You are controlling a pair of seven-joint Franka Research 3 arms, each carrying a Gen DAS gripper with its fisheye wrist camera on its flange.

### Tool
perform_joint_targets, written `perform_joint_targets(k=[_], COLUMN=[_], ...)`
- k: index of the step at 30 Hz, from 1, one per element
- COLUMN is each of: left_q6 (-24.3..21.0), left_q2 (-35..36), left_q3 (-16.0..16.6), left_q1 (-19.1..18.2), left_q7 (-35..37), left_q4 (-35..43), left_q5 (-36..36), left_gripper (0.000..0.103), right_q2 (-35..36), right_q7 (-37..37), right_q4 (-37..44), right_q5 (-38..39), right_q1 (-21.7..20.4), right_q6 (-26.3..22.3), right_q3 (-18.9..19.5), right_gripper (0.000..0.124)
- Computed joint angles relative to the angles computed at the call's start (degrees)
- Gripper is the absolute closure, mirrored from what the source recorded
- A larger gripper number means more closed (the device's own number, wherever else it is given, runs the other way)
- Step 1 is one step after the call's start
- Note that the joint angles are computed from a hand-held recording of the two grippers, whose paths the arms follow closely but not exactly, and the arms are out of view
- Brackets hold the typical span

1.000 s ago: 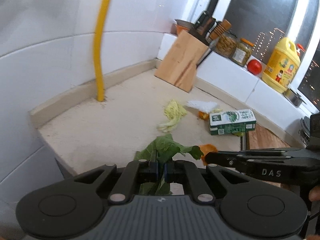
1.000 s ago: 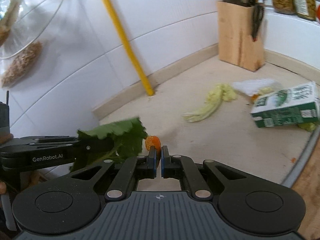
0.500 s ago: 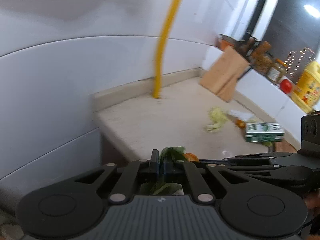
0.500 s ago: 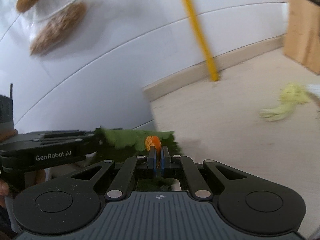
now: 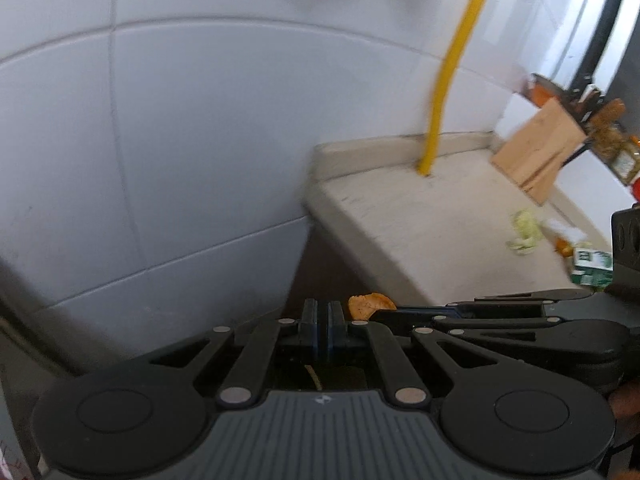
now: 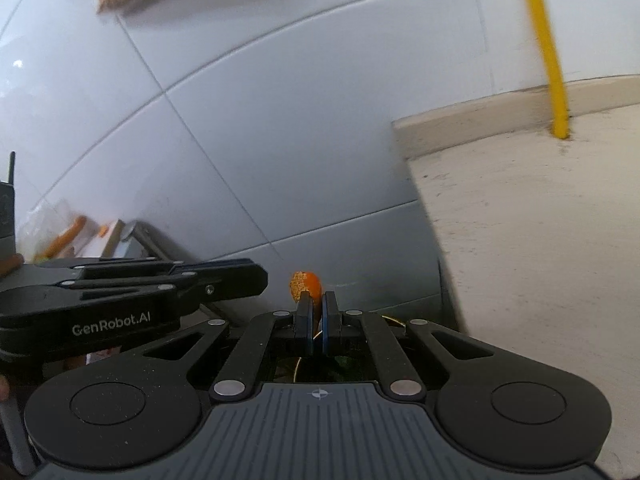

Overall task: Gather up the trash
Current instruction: 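Carry the green leaf and orange peel down over the trash bin with both tools, then open the left tool over the bin while the right tool releases the orange peel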

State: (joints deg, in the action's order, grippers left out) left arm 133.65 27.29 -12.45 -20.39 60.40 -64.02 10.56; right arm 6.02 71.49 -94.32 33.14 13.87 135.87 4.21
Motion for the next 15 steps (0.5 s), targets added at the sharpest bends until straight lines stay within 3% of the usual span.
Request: perform_joint_targets(k=[4,9,15], left_q6=[0.3,1.1,1.3], left_q2=[-2.1,-4.4,-5.1], left_q3=[0.0,-0.1,-0.3], left_q1=[1.1,1.8,2.5], left_q7=[-1.0,-1.3,-1.6], left_q4=[-3.7,-7.1,-8.4], left_q5=[-0.9,-0.7,-1.0], left_gripper=[0.102,0.102,0.102], right_q2=[3.0,5.7,7.1], right_q7=[0.7,2.7,5.3], right_q4=[2.7,4.3,5.0], right_q5=[-1.3,-3.9,-6.6], right_q1=[0.5,1.4,2.0], right_q6=[-2.2,-3.3,-3.5], right_q3=[0.4,0.7,0.8], right_gripper=[0.115,0.103,0.102])
